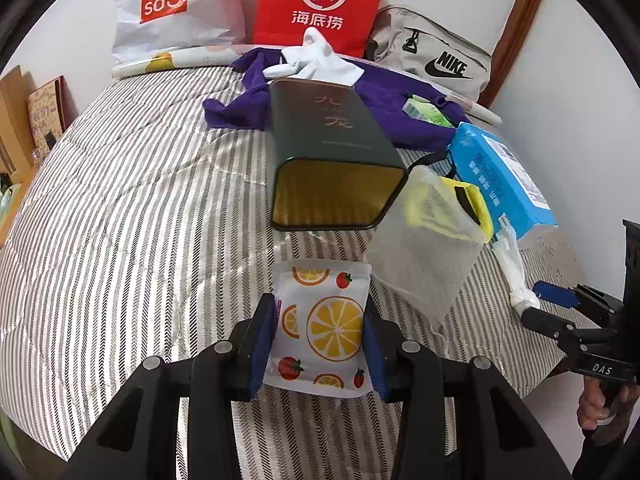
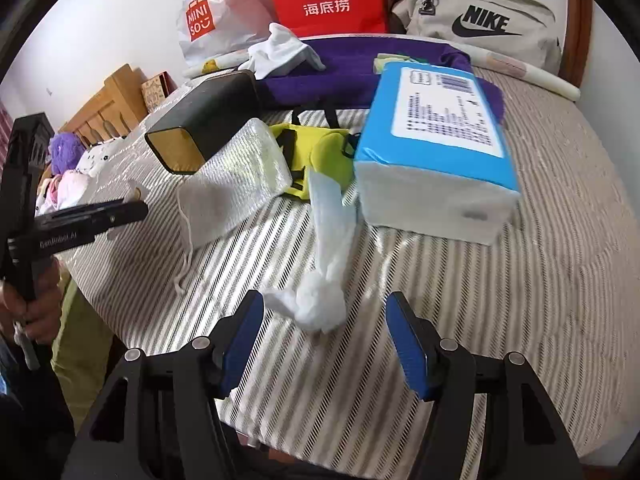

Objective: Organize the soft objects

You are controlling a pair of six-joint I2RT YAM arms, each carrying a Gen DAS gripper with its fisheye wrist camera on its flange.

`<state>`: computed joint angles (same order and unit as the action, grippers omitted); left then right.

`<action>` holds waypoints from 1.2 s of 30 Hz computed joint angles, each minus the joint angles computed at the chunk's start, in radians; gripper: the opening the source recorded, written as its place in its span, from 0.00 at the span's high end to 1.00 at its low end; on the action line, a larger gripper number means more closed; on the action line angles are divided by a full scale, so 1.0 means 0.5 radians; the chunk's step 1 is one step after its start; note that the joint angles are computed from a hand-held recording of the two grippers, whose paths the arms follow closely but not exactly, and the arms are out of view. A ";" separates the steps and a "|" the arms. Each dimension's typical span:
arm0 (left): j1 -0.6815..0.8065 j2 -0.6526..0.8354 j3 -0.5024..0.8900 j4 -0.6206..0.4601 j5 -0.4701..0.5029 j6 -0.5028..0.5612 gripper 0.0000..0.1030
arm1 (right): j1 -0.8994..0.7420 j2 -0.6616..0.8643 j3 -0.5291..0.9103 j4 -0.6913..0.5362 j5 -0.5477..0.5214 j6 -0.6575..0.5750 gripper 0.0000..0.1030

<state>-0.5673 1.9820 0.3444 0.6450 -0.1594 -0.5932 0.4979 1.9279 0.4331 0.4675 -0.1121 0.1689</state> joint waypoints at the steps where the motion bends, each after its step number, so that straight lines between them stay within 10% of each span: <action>1: 0.014 0.024 -0.006 0.035 0.035 -0.006 0.62 | 0.016 0.027 0.013 0.025 0.022 0.009 0.39; 8: -0.036 0.129 0.019 0.087 0.020 -0.038 0.61 | 0.165 0.166 0.054 0.118 0.304 0.002 0.78; 36: -0.091 -0.060 0.062 -0.215 -0.091 -0.041 0.63 | -0.147 -0.011 -0.150 0.054 0.092 -0.164 0.79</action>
